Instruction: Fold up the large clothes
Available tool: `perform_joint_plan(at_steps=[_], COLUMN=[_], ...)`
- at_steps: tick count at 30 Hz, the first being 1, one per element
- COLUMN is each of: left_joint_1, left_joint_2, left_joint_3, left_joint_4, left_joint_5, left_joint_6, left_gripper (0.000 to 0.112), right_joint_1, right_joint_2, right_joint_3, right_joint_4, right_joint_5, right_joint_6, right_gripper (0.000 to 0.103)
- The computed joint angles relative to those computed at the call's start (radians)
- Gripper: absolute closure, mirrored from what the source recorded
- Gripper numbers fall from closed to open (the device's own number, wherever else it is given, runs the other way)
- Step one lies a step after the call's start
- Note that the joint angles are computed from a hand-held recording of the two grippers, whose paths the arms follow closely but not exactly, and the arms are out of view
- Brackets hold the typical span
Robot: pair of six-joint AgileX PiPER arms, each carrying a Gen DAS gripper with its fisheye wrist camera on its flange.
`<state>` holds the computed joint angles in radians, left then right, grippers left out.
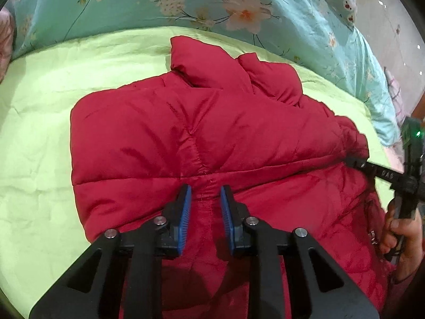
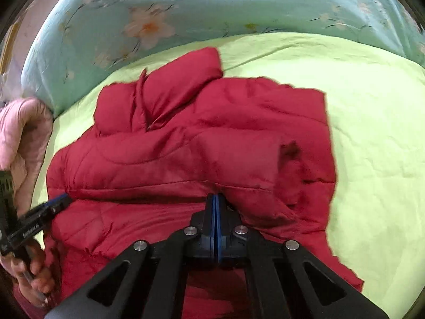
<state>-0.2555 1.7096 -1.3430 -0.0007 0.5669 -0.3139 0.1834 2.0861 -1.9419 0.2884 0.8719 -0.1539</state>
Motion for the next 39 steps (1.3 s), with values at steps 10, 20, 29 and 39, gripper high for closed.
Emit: perform_joint_plan(at_steps=[10, 20, 29, 39], left_joint_1=[-0.049, -0.058, -0.093, -0.253], left_joint_2=[0.049, 0.052, 0.007, -0.286], left_joint_3=[-0.001, -0.012, -0.028, 0.214], left_joint_4=[0.196, 0.224, 0.326, 0.531], left_joint_5=[-0.030, -0.006, 0.105, 0.219], left_joint_6=[-0.167, -0.180, -0.268, -0.607], left_gripper=[0.091, 0.090, 0.091, 0.060], right_joint_1=[-0.034, -0.033, -0.019, -0.093], right_joint_2=[0.101, 0.102, -0.032, -0.382], right_joint_3=[-0.048, -0.058, 0.102, 0.496], right_joint_4=[0.057, 0.043, -0.067, 0.159], right_joint_5=[-0.043, -0.020, -0.087, -0.144], right_joint_6=[-0.010, -0.010, 0.056, -0.227], right_gripper=[0.103, 0.103, 0.103, 0.052])
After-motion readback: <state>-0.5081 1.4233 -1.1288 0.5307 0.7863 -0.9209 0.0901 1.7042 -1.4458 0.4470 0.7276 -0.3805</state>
